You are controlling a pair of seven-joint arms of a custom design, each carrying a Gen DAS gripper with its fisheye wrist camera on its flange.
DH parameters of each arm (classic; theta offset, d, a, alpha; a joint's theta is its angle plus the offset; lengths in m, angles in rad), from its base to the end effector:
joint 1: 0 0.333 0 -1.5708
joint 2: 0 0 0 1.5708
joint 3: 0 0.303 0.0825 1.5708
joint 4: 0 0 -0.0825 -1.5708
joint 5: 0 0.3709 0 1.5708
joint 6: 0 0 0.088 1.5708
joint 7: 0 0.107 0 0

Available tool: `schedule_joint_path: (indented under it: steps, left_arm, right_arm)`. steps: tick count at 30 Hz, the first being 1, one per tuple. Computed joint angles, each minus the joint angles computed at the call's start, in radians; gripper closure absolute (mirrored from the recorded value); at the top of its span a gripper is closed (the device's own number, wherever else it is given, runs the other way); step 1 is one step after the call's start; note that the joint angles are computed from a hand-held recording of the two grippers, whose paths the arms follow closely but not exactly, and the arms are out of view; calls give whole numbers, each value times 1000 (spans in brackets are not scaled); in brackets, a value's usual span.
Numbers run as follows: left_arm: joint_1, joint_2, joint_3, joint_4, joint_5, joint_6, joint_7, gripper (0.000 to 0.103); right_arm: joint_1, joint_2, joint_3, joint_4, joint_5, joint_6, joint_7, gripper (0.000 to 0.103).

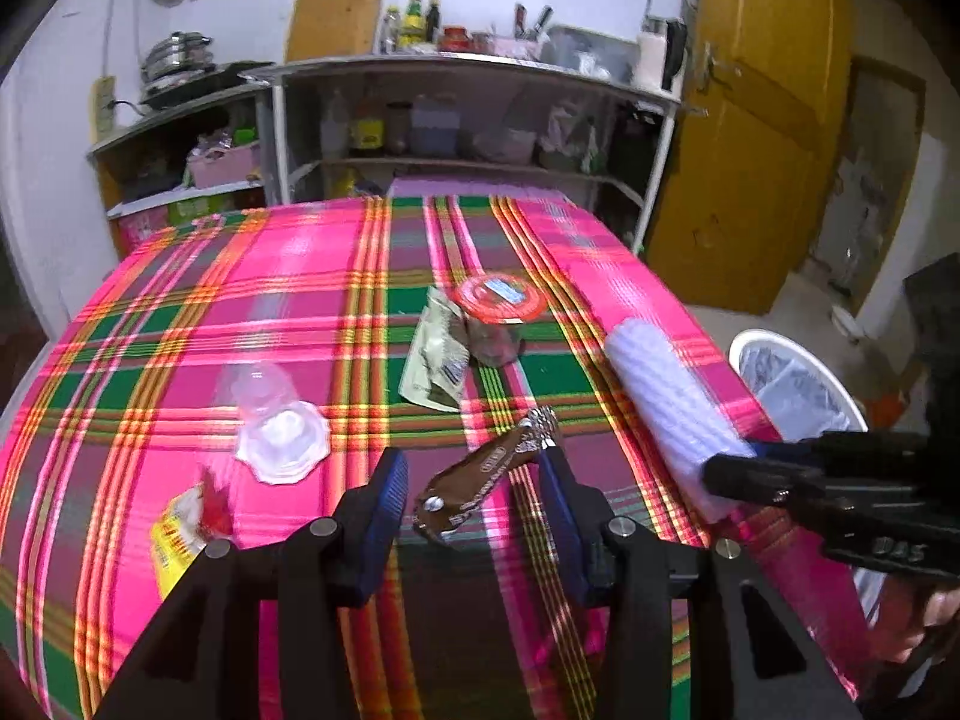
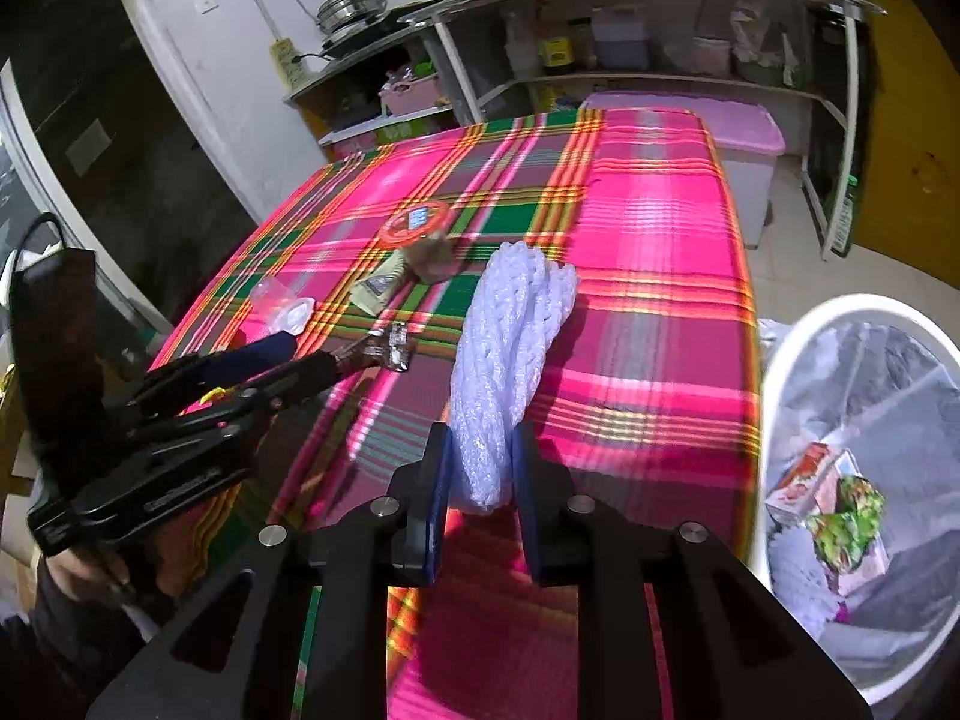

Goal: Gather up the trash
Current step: 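Grasp the brown snack wrapper with the left gripper while the right grasps the second foam net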

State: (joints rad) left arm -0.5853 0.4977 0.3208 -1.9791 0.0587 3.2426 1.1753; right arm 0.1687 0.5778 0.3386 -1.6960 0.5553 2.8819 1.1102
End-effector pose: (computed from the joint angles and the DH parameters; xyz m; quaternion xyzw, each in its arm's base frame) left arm 0.6187 -0.1956 0.3160 -0.6420 0.6612 -0.3114 0.2317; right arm 0.6411 0.2796 0.3336 -0.7664 0.5307 -0.0332 0.3605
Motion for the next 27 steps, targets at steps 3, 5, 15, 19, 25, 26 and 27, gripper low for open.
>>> schedule_joint_path:
  steps: [3,5,15,19,25,26,27]
  left_arm:
    - [-13,25,16,39,17,-52,-16,58]
    - [-14,29,20,46,35,-64,-44,58]
    - [-86,14,74,26,192,-112,-179,82]
    - [-108,-3,89,-8,233,-85,-255,83]
    - [-318,-39,277,-104,207,10,-344,83]
    - [-353,-44,306,-119,192,21,-343,83]
    - [-383,-48,331,-130,175,30,-340,83]
  right_arm:
    - [-12,-16,5,-26,12,15,-2,82]
    - [-22,-26,13,-40,23,24,-10,82]
    - [-77,-90,64,-124,123,70,-103,82]
    - [-99,-125,79,-163,182,90,-150,82]
    - [-121,-176,97,-216,289,118,-240,82]
    - [-124,-186,100,-227,311,124,-261,82]
    - [-124,-195,99,-235,332,126,-278,82]
